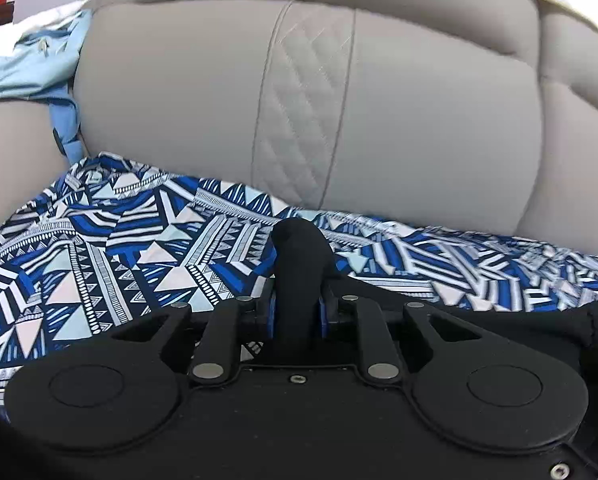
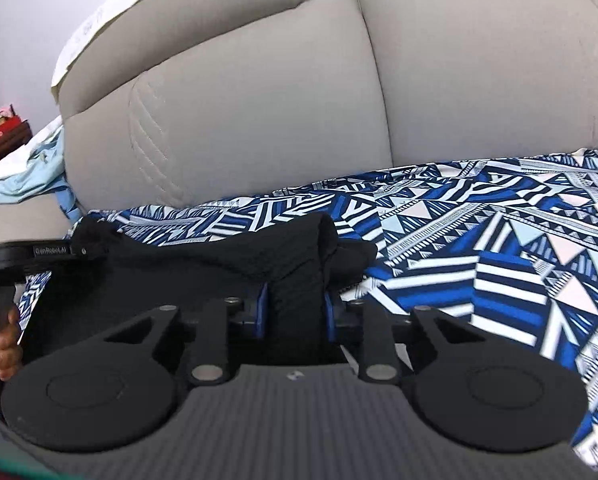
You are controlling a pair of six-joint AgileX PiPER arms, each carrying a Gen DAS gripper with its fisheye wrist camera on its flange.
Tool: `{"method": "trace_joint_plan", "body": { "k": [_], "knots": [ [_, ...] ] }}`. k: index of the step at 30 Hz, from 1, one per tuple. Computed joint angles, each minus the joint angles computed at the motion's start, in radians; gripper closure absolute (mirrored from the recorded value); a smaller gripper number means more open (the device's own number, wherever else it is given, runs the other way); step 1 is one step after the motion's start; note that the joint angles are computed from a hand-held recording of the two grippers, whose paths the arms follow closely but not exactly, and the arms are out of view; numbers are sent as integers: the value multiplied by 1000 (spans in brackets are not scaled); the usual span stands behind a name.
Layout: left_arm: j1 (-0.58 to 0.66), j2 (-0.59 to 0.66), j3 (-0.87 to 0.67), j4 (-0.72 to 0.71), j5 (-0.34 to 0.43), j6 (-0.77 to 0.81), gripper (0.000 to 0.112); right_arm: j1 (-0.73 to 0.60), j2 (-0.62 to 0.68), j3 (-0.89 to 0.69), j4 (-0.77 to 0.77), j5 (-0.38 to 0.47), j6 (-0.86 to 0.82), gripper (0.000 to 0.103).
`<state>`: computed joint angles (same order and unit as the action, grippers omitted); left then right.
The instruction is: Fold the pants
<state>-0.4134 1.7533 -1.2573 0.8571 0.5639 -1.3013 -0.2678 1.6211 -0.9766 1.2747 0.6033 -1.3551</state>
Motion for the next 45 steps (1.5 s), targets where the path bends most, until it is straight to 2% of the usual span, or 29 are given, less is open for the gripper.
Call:
{"method": "trace_joint_plan", "body": {
  "k": [5,7,11,12,13,14,16,20,25,29,35,38,41,45],
  "knots": [
    [3,45,2,46,-10,-15,87,28,19,12,51,-55,-88,66],
    [1,44,18,76,-18,-41,85,36,18,25,76,-76,-125,59],
    [-2,46,32,102,-24,-79,79,54,14,56,168,-117,-239,54],
    [-1,45,30,96,-19,-75,78,58,11,57,170,-125,-240,50],
    [-2,44,28,90,-13,-72,74,66,4,63,179,-145,-244,40],
    [-4,40,27,71,-5,-57,68,73,-1,67,183,-165,-246,37],
    [-5,22,32,23,14,-28,57,77,-20,78,174,-187,-218,31],
    [-32,-55,114,20,34,-38,46,48,-68,103,135,-157,-155,26],
    [-145,-164,225,75,129,-106,32,30,-192,199,135,-193,-142,20],
    [-271,-246,341,139,207,-238,31,13,-277,277,85,-184,-124,20],
    [-444,-367,446,133,320,-311,29,19,-457,461,169,-236,-330,16],
    [-548,-398,484,156,409,-378,28,-34,-528,537,140,-201,-332,16],
    [-624,-448,519,145,455,-447,27,-93,-598,606,137,-173,-340,16],
    [-742,-482,540,128,542,-516,25,-242,-708,692,105,-46,-334,14]
  ]
}}
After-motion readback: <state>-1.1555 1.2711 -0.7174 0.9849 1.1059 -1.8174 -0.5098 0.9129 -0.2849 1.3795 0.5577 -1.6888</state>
